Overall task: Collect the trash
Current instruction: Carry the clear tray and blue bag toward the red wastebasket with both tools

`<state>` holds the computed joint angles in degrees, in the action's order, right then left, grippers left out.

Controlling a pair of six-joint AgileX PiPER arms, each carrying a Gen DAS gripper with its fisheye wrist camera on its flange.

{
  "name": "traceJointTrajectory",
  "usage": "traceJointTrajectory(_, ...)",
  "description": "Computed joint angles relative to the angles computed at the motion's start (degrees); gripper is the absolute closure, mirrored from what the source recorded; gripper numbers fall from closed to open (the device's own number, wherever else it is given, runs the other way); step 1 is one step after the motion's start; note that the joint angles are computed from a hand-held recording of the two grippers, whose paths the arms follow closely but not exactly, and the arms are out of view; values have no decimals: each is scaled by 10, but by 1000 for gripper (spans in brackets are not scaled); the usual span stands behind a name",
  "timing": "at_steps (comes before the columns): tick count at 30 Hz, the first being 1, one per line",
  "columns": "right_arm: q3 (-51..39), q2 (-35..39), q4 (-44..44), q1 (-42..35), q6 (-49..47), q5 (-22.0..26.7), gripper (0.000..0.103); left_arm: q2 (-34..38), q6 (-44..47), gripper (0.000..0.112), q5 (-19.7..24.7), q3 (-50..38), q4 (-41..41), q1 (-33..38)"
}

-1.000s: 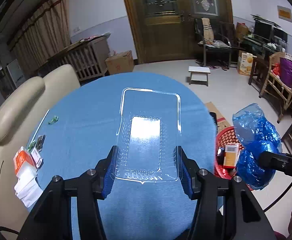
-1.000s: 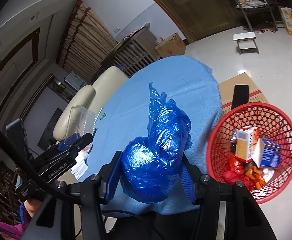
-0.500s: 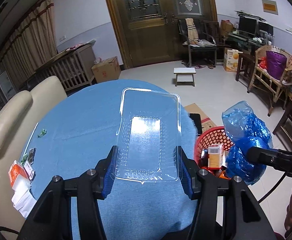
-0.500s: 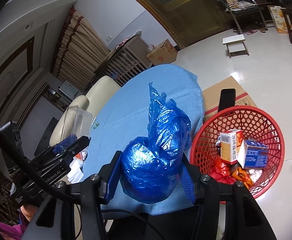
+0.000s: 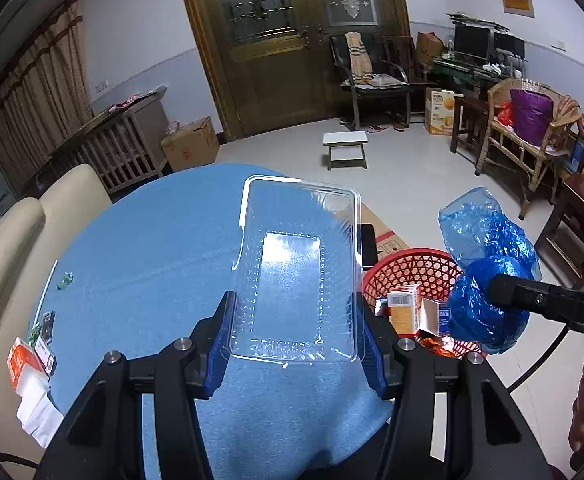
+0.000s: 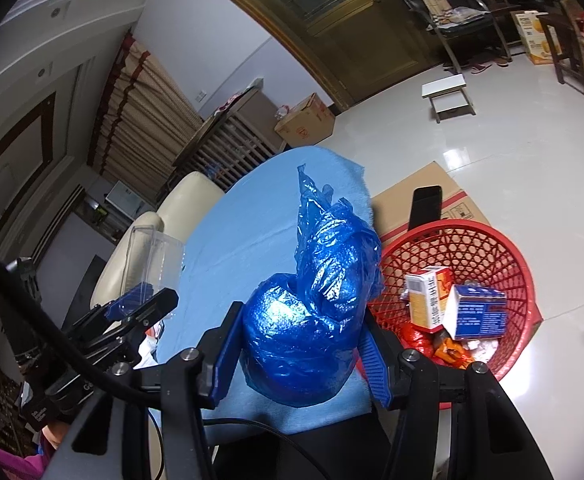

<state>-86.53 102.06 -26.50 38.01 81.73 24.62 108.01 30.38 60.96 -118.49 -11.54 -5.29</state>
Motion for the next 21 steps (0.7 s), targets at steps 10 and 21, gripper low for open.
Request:
traceJointTrajectory(10, 47, -34, -36, -6, 48, -8, 45, -1, 6, 55, 4, 4, 0, -18)
traceJointTrajectory(21, 66, -52, -62, -3, 86, -1, 45, -4, 17, 55, 5, 15, 0, -27)
